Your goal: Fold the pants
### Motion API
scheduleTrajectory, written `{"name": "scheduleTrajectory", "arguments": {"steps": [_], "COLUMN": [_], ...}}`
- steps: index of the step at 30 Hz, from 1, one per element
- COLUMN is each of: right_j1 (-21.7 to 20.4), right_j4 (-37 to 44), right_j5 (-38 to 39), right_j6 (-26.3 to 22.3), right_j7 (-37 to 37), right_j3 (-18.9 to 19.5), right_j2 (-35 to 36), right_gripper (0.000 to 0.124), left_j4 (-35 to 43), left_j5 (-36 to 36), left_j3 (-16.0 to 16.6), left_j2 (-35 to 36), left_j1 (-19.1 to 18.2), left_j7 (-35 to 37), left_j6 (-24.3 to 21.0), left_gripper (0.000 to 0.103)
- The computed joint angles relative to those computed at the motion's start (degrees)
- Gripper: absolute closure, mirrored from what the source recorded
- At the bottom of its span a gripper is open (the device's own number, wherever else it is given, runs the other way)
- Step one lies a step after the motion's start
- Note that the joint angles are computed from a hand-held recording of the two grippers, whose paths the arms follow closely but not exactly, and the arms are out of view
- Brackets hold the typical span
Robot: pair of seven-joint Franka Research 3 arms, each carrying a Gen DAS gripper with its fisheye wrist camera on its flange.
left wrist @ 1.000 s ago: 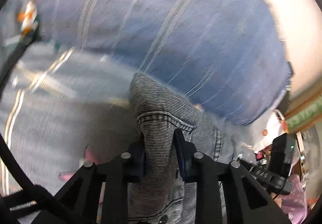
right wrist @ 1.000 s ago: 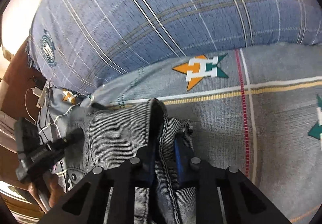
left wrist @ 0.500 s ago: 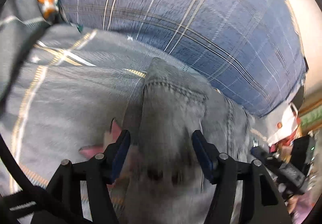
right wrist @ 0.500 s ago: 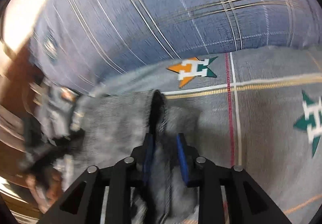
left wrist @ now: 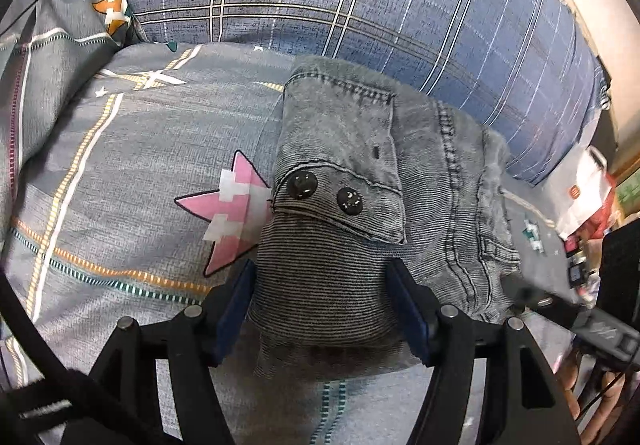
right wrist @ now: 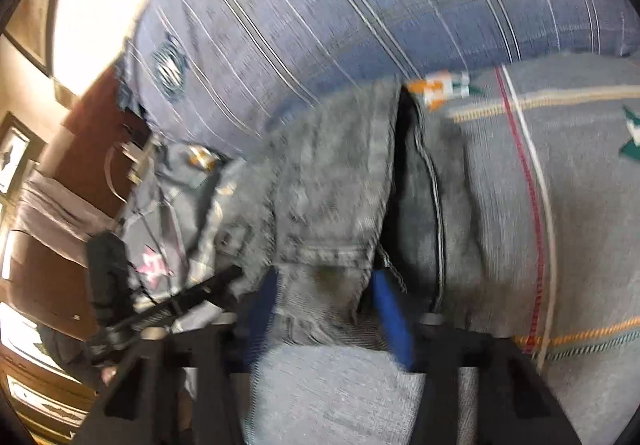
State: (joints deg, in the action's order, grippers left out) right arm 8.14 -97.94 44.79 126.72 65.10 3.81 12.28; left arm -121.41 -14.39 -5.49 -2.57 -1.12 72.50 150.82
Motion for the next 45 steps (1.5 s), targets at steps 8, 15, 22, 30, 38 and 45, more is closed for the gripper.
{"name": "scheduleTrajectory", "arguments": {"steps": [8, 15, 22, 30, 38, 45], "right_j1": [3.17, 2.74, 0.71, -0.18, 4.19, 8.68], "right_j4": [0.24, 1.16, -4.73, -11.94, -28.01, -31.23], "right_j5": [-15.03, -14.56, -4.78, 4.79, -6.30, -8.62], "right_j6": [1.99, 2.79, 5.62, 2.70, 23.51, 30.62], "right_j7": [8.17, 8.63, 4.39, -2.67, -0.56, -2.72], "right_j3": [-0.88, -0.18, 0.27, -0.54, 0.52, -0.99], "right_j2": [0.94, 2.40, -1.18, -7.92, -21.60, -24.04], "right_gripper": [0.115, 0.114, 0.111, 0.052, 0.052, 0.052], "left_j4": [-0.74, -1.72, -6.57, -11.91, -16.48, -18.52], "left_j5": [15.54, 24.80, 40.81, 51.87, 56.39, 60.75], "left_j3": [-1.42, -1.57, -3.63, -6.04, -9.16, -11.58], "left_j2": [0.63, -0.16, -4.73, -12.75, -20.03, -22.79], "left_j1": [-0.04, -0.46, 0.70, 0.67, 0.36, 1.53], "left_j7": [-10.78, -18.18, -31.75, -41.53, -46.51, -50.80], "left_j6": [1.53, 2.47, 4.72, 2.37, -0.89, -2.74], "left_gripper": [0.037, 0.036, 0.031, 0.031, 0.031, 0.031]}}
